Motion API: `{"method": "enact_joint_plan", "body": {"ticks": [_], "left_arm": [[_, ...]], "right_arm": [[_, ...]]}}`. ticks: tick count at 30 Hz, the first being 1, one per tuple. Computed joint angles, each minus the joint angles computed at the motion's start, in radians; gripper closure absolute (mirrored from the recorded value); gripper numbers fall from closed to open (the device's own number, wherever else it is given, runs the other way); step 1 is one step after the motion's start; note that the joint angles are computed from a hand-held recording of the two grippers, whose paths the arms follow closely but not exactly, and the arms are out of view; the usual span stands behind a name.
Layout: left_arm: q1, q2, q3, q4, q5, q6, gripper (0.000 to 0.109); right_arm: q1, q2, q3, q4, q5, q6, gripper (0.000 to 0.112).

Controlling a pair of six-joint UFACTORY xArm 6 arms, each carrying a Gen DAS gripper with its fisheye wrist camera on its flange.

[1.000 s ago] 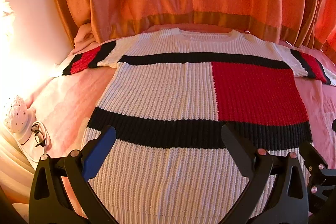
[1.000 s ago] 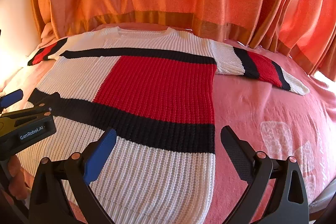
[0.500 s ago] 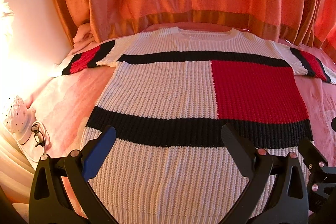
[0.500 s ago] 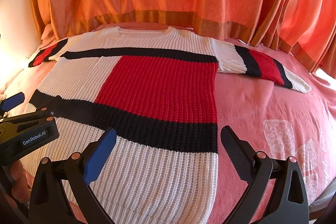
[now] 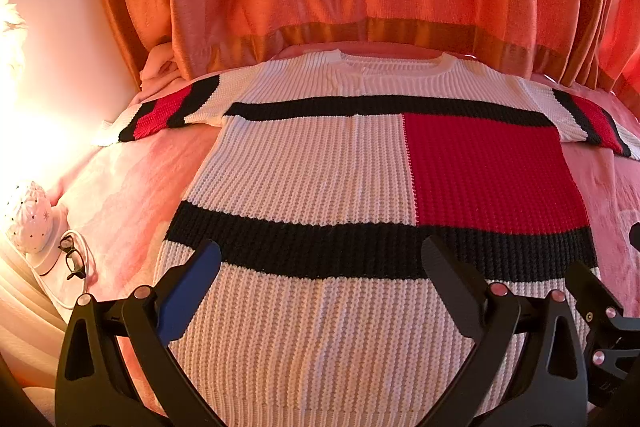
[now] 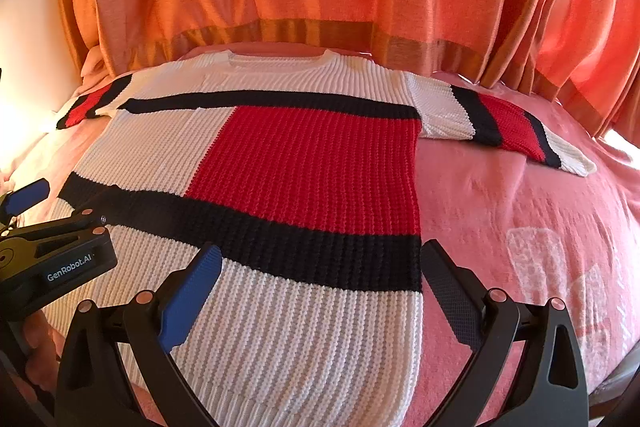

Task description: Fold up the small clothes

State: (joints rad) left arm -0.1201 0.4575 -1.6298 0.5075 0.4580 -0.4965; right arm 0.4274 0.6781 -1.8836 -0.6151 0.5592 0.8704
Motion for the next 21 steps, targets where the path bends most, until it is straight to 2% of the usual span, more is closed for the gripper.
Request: {"method": "enact_joint_plan", "body": {"ticks": [21], "left_arm": [[-0.002,-0.001,0.004,0.001,0.002,-0.001,0.01]], "right_arm": [[0.001,0.0,0.003,0.0,-0.003,0.006,0.014]]}}
